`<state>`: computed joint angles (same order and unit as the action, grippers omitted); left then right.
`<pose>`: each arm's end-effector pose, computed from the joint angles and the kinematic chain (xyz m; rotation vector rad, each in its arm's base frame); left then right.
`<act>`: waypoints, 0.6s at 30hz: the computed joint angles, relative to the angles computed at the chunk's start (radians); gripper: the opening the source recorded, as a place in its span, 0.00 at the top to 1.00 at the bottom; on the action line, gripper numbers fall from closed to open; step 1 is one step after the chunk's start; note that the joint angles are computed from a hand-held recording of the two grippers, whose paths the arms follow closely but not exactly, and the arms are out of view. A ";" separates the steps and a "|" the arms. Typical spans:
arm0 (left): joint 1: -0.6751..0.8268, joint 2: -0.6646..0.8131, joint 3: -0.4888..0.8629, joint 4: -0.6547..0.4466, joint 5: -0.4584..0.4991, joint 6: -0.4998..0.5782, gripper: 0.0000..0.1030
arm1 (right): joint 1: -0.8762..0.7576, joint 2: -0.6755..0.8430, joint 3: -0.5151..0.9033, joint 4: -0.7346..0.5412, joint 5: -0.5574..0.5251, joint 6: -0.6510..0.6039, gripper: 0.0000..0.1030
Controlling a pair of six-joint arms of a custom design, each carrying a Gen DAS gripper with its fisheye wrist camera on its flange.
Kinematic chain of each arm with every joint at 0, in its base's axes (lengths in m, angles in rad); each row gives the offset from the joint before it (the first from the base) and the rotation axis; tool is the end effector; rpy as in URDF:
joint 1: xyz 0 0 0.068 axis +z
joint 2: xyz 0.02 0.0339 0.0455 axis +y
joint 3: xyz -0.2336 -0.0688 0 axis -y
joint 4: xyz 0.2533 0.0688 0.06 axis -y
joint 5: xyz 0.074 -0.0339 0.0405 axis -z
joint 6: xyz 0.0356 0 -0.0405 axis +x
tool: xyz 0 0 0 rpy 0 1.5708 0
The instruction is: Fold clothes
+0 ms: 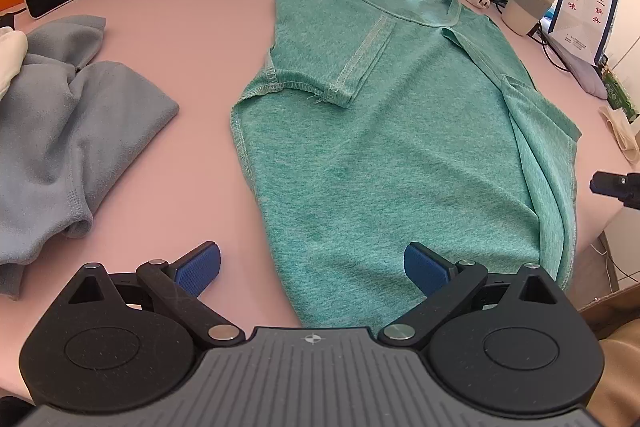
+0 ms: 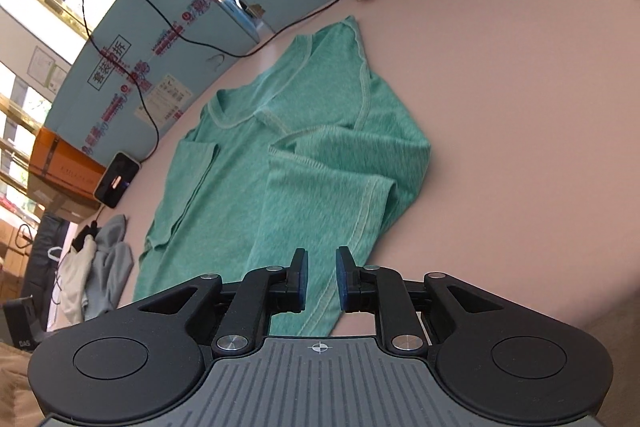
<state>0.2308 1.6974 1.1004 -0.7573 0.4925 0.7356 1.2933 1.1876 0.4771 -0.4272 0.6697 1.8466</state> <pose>0.3108 0.0558 0.1495 0.7422 2.5839 -0.4625 0.0778 0.1926 0.1179 0.8402 2.2803 0.5324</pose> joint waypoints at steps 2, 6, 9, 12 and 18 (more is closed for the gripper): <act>0.004 -0.003 -0.004 -0.001 0.002 0.005 0.04 | 0.037 0.041 0.015 0.016 -0.011 0.039 0.76; 0.013 -0.012 -0.016 -0.001 0.006 0.012 0.04 | 0.070 0.113 0.045 0.082 -0.070 0.001 0.75; 0.017 -0.022 -0.028 0.000 0.008 0.019 0.04 | 0.067 0.157 0.062 0.150 -0.122 -0.068 0.75; 0.019 -0.031 -0.040 0.001 0.005 0.027 0.04 | 0.046 0.204 0.091 0.189 -0.168 -0.148 0.65; 0.021 -0.052 -0.066 0.011 0.002 0.035 0.04 | -0.019 0.322 0.174 0.268 -0.270 -0.349 0.63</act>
<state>0.2519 1.6453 1.0345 -0.7463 0.4946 0.7703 1.2739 1.5096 0.6509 -0.1590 0.3996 1.4976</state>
